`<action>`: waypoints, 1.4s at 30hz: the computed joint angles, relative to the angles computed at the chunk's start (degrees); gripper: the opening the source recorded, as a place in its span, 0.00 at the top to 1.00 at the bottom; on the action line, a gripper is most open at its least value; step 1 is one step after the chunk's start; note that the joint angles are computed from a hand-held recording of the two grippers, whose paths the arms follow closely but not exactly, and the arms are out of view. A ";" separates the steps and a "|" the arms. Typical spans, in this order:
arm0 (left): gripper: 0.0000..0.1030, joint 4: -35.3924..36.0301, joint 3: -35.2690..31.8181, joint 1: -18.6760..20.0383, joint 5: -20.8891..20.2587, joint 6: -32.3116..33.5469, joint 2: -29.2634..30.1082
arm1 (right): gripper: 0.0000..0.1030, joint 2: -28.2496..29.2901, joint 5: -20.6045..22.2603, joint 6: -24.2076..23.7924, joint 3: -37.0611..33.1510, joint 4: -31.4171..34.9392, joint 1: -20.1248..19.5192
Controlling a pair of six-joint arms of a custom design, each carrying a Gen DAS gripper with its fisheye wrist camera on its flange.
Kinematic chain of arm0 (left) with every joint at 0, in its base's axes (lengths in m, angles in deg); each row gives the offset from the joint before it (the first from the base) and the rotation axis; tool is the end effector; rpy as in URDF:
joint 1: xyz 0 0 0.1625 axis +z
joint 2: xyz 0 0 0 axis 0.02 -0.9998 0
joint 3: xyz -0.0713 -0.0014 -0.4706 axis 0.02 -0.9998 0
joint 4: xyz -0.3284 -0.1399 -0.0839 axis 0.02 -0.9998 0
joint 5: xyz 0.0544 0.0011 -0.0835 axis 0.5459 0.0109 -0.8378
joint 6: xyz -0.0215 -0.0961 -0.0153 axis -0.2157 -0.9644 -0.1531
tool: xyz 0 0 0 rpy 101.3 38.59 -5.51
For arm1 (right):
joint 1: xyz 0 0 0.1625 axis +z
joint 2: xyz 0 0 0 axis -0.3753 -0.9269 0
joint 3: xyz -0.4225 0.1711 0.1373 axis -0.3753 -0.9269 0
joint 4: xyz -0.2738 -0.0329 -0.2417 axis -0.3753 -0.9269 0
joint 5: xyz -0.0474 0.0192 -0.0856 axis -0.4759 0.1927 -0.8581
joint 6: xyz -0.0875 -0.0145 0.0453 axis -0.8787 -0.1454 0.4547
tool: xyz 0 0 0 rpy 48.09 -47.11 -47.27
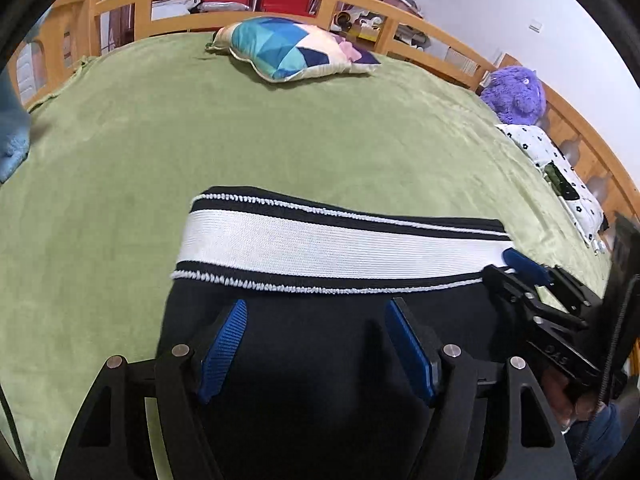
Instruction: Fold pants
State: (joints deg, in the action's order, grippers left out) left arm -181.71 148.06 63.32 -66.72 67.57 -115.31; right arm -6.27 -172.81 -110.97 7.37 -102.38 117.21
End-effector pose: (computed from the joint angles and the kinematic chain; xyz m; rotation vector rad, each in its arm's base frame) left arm -0.1463 -0.7627 0.1528 0.2704 2.4698 -0.7745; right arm 0.1710 -0.7993 0.1002 0.7951 -2.3568 0.7782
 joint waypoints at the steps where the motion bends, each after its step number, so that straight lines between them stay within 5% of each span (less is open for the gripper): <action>1: 0.31 -0.30 0.03 -0.20 0.62 0.35 0.27 | 0.50 0.00 -0.01 -0.13 0.02 -0.14 -0.01; 7: 0.30 2.73 3.74 -1.80 2.44 -1.73 -1.86 | 0.48 -1.02 -3.18 -1.04 3.27 -3.89 0.81; 18: 0.24 -5.70 29.50 -7.85 10.85 -10.63 -11.04 | 0.42 -11.84 -4.86 4.77 27.20 -14.07 -0.43; 21: 0.24 -3.74 33.11 -8.65 10.28 -15.25 -13.14 | 0.42 -12.95 -7.30 4.90 31.21 -16.31 -0.28; 26: 0.24 -5.19 36.52 -11.55 11.52 -17.67 -16.37 | 0.43 -16.42 -8.21 7.95 35.48 -13.64 0.51; 31: 0.24 -7.70 36.49 -15.42 13.62 -16.54 -17.92 | 0.41 -20.41 -6.37 8.40 38.74 -17.69 3.54; 36: 0.24 -7.72 35.87 -19.39 14.88 -18.99 -19.99 | 0.23 -23.23 -8.70 9.23 39.32 -20.47 8.11; 42: 0.18 -6.55 36.24 -23.39 18.74 -22.42 -20.68 | 0.20 -26.29 -10.17 12.31 40.64 -19.42 10.50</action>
State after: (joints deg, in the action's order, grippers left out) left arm -188.26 184.29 39.93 -47.98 45.15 -135.99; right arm -32.56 -182.98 -98.66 48.01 -121.80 127.72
